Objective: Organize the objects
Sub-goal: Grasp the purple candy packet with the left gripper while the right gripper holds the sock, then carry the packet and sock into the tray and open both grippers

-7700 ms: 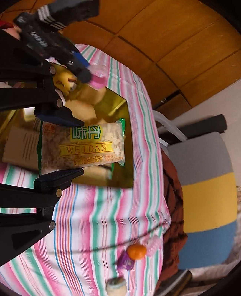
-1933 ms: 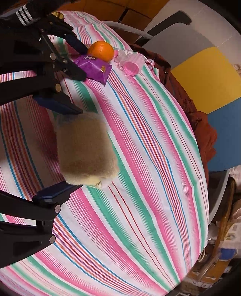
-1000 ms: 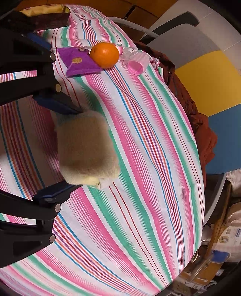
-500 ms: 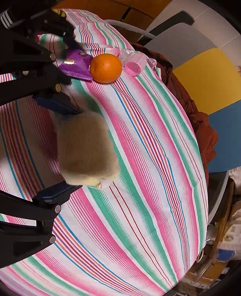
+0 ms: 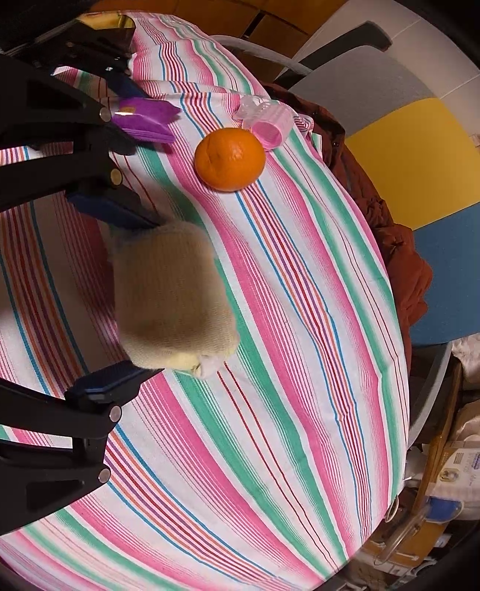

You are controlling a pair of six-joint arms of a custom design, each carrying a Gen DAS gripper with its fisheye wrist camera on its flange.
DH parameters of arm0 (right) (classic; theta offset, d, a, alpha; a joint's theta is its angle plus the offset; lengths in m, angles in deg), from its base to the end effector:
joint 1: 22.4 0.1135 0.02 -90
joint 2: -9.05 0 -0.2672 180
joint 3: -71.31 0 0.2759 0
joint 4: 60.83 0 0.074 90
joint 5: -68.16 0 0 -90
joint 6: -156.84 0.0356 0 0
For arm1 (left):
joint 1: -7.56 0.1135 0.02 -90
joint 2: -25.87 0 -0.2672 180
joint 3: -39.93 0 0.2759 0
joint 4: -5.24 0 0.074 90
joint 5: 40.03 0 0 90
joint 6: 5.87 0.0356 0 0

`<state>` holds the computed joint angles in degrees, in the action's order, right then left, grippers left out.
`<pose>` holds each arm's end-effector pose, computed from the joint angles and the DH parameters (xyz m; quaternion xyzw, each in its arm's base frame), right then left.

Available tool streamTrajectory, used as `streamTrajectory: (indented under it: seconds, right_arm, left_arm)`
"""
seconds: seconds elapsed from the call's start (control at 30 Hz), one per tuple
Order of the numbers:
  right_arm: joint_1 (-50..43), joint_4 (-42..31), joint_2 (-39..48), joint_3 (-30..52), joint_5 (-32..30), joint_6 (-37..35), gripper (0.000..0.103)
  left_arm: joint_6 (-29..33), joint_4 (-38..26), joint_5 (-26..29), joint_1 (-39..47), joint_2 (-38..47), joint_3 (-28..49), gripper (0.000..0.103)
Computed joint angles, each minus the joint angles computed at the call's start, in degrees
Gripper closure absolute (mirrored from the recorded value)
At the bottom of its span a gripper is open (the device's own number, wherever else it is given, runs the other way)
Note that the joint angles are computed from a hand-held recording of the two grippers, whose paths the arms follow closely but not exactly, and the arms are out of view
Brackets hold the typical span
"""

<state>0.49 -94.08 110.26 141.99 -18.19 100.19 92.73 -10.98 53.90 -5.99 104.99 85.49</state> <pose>0.3307 0.1372 0.1372 0.0959 0.9687 0.0795 0.2146 0.2621 -0.0657 0.1398 0.1918 0.9187 -0.0470 0.3419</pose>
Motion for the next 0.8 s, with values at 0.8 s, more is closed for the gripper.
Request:
streamTrajectory:
  seconds: [0.8]
  right_arm:
    - [14.8,0.6,-7.2,-0.8,21.1,-5.0,0.037]
  left_arm:
    - [2.7,-27.5,13.1,13.3,-47.9,-17.1,0.058]
